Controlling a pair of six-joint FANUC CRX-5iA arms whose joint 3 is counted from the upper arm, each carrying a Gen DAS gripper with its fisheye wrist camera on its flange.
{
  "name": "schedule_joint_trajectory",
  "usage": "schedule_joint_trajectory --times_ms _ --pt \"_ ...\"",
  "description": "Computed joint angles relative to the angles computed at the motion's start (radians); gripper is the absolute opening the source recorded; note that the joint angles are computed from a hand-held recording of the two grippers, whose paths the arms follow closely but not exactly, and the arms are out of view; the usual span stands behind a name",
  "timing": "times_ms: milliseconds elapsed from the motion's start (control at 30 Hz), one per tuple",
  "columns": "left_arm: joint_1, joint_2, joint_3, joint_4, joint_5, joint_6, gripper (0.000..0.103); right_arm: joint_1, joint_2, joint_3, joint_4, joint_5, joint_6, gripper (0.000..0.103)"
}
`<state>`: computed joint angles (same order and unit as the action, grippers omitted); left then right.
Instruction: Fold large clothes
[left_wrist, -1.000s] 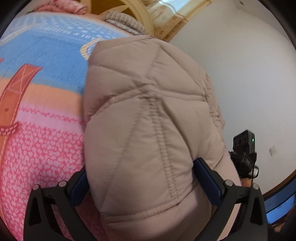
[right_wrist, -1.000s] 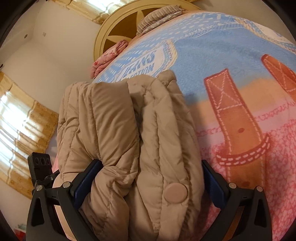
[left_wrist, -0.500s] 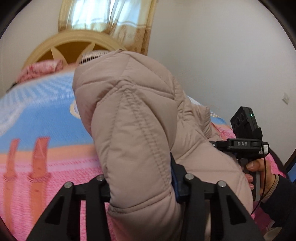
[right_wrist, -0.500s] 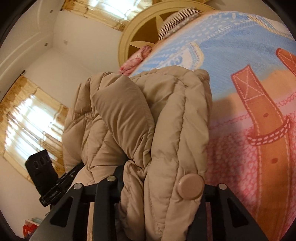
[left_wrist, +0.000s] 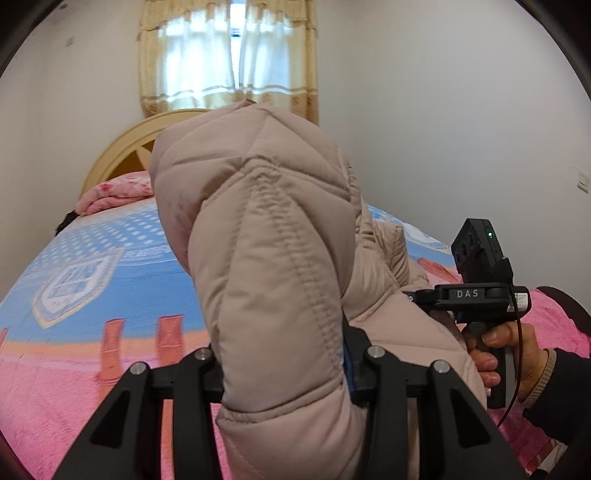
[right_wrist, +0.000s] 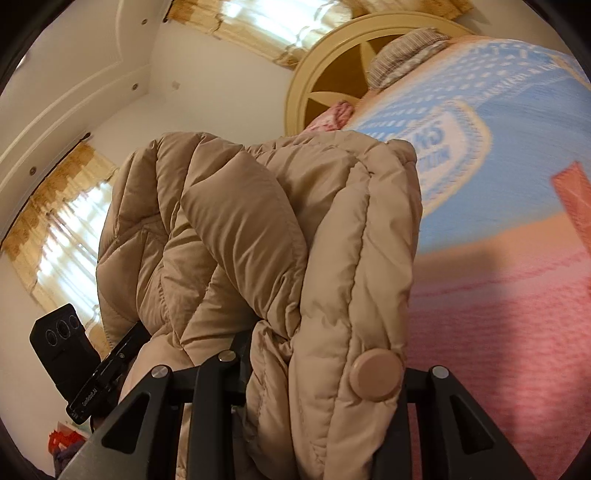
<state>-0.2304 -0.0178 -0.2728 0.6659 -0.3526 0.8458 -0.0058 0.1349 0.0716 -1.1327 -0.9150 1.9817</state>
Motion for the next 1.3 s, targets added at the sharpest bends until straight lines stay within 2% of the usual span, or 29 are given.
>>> schedule_joint_trajectory --times_ms 167,433,567,733,867,1000,1067,1133,1300 --pt "0.053 -0.052 -0.061 -0.006 0.017 0.030 0.043 0.099 0.023 0.046 0.048 0.018 -0.042 0.031" --pt "0.134 -0.118 -0.162 0.056 0.040 0.018 0.043 0.225 0.095 0.143 0.115 0.016 -0.095 0.031" --pt "0.154 -0.139 -0.193 0.053 0.041 0.047 0.043 0.263 0.131 0.189 0.153 0.001 -0.125 0.031" --pt "0.183 -0.145 -0.237 0.125 0.044 0.000 0.043 0.304 0.168 0.233 0.203 -0.004 -0.156 0.031" --pt "0.206 -0.130 -0.245 0.125 0.028 0.011 0.043 0.340 0.195 0.251 0.250 0.007 -0.200 0.031" --pt "0.221 -0.117 -0.262 0.131 0.031 0.027 0.048 0.365 0.223 0.271 0.278 0.015 -0.229 0.031" --pt "0.230 -0.120 -0.276 0.115 0.034 0.065 0.055 0.378 0.234 0.276 0.297 0.022 -0.242 0.031" --pt "0.235 -0.117 -0.263 0.007 0.038 0.170 0.065 0.389 0.242 0.276 0.314 0.032 -0.253 0.031" --pt "0.229 -0.111 -0.231 -0.143 0.040 0.312 0.073 0.405 0.247 0.270 0.352 0.050 -0.273 0.031"
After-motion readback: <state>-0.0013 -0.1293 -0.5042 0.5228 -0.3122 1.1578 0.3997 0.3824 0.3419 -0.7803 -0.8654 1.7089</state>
